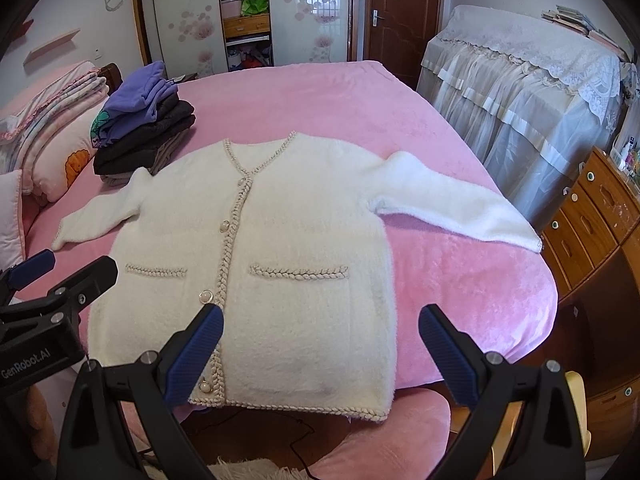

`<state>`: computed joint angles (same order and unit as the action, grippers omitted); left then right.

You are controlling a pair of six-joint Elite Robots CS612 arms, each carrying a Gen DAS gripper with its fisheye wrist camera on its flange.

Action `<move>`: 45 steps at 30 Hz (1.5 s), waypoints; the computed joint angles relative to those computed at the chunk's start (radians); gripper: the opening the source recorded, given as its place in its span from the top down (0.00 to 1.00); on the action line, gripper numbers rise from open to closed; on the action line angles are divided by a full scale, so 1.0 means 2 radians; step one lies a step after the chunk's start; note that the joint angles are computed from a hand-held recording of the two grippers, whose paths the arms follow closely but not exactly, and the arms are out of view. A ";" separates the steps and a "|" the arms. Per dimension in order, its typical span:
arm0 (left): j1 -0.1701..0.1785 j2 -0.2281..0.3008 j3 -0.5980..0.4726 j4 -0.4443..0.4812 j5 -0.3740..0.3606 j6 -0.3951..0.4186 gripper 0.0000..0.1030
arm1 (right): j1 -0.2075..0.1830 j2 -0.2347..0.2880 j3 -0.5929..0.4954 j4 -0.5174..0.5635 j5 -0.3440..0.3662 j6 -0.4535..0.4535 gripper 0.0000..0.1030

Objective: Fold large clothes

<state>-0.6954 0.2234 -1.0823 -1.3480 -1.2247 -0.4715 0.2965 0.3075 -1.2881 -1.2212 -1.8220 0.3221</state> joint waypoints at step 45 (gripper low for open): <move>-0.003 -0.042 0.069 -0.067 0.034 0.034 0.01 | -0.020 -0.006 -0.002 -0.094 -0.018 -0.039 0.04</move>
<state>-0.7007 0.1387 -0.9445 -1.4824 -1.1567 -0.4025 0.2575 0.2965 -1.2925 -1.4084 -1.8576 0.2438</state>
